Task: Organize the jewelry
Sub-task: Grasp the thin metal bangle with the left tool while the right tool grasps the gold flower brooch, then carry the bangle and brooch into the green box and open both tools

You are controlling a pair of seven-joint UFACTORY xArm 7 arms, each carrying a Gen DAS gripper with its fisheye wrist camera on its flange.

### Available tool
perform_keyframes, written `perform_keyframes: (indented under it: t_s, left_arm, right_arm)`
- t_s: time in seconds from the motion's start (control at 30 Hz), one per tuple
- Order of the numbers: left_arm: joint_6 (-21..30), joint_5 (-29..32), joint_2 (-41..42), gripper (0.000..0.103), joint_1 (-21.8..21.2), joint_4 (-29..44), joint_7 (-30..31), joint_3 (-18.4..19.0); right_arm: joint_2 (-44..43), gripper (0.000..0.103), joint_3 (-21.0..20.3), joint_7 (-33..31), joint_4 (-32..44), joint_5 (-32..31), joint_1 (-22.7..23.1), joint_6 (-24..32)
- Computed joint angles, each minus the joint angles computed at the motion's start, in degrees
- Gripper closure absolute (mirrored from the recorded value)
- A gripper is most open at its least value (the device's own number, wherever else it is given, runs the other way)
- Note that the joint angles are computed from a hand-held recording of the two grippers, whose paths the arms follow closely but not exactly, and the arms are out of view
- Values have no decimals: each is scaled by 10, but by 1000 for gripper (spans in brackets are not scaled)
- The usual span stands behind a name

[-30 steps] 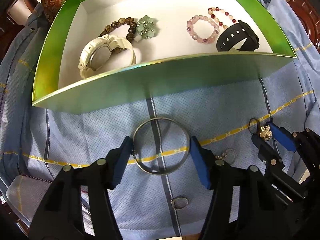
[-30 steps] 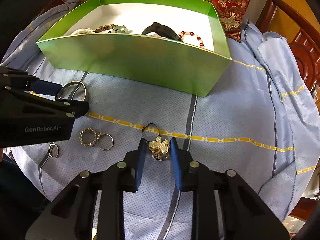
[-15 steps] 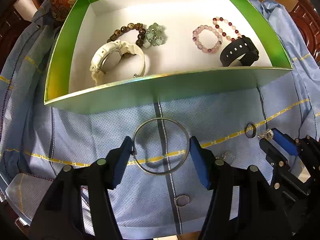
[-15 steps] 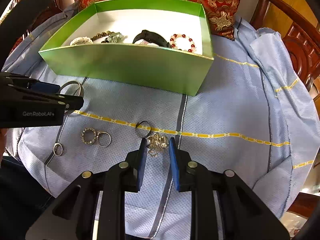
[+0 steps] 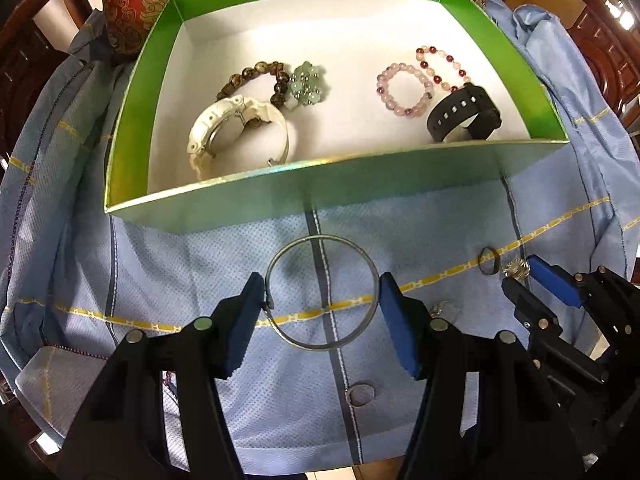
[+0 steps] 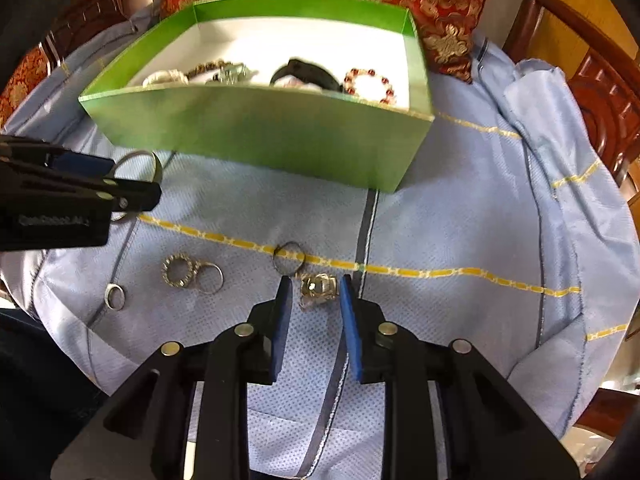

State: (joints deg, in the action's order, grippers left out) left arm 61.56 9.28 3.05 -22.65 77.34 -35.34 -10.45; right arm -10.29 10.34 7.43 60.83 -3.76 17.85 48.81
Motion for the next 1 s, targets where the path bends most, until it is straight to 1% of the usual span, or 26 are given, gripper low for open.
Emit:
perform_keyframes:
  t_s: [0.07, 0.37, 0.47, 0.57, 0.67, 0.8, 0.9, 0.97, 1.0]
  left_arm:
    - [0, 0, 1, 44, 0, -7, 2, 0]
    - [16, 3, 19, 44, -3, 2, 3, 3]
    - [23, 10, 44, 44, -9, 27, -5, 2]
    - [17, 16, 38, 44, -14, 17, -10, 3]
    - [13, 24, 36, 45, -18, 16, -20, 3]
    - [1, 34, 4, 45, -17, 8, -34, 1]
    - [-21, 42, -28, 44, -15, 2, -28, -4]
    - [-29, 59, -42, 44, -11, 8, -29, -8]
    - [-33, 88, -44, 44, -9, 19, -33, -10]
  right_arm:
    - [7, 77, 1, -4, 1, -2, 1, 0]
    - [17, 76, 1, 2, 2, -2, 3, -19]
    - [9, 78, 3, 1, -7, -12, 5, -23]
    - [8, 80, 1, -4, -6, -6, 5, -20]
    - [6, 80, -4, -13, -3, 14, 5, -12]
    - [-14, 80, -5, -19, 0, 20, 3, -14]
    - [-27, 80, -13, -45, 19, 50, 6, -19]
    - [-24, 80, -16, -56, 41, 69, 6, -27]
    - [-16, 80, -18, -60, 59, 76, 4, -37]
